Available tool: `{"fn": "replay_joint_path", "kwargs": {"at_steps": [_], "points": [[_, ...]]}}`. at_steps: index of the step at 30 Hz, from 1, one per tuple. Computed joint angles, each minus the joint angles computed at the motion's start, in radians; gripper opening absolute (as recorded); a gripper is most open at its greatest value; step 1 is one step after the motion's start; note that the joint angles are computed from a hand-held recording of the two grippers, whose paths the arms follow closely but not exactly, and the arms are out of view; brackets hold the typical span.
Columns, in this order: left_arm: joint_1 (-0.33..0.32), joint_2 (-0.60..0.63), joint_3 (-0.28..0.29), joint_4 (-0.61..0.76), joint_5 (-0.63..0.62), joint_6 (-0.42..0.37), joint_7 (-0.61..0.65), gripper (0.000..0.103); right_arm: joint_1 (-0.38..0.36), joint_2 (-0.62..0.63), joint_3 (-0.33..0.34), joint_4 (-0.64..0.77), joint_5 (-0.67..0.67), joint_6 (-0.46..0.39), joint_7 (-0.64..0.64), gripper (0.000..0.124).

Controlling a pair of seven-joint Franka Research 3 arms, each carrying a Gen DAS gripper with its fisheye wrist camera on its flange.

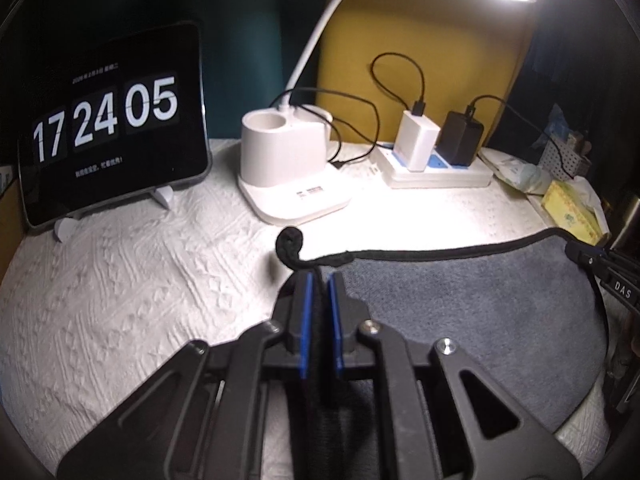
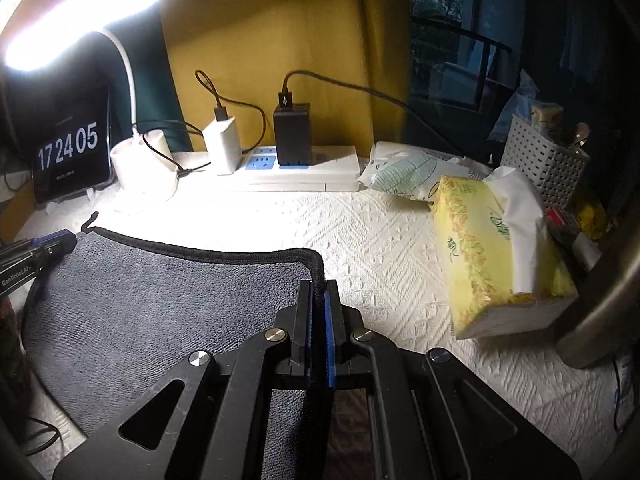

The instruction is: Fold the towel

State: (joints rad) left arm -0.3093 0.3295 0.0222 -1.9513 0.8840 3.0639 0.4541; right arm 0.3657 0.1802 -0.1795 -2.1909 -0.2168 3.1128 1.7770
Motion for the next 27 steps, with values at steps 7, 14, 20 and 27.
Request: {"fn": "replay_joint_path", "kwargs": {"at_steps": [7,14,20,27], "points": [[0.091,0.046,-0.117,0.024,-0.21,-0.055,0.208,0.009,-0.02,0.06,0.023,0.048,0.053,-0.036,-0.047,0.006],[0.069,0.067,-0.112,0.048,-0.306,-0.106,0.307,0.011,-0.043,0.097,0.051,0.081,0.12,-0.084,-0.094,0.006],[0.049,0.073,-0.093,0.063,-0.315,-0.128,0.321,0.012,-0.042,0.102,0.049,0.09,0.139,-0.098,-0.106,0.006],[0.023,0.073,-0.07,0.083,-0.281,-0.163,0.288,0.017,-0.027,0.099,0.029,0.087,0.136,-0.093,-0.085,0.022]]}}
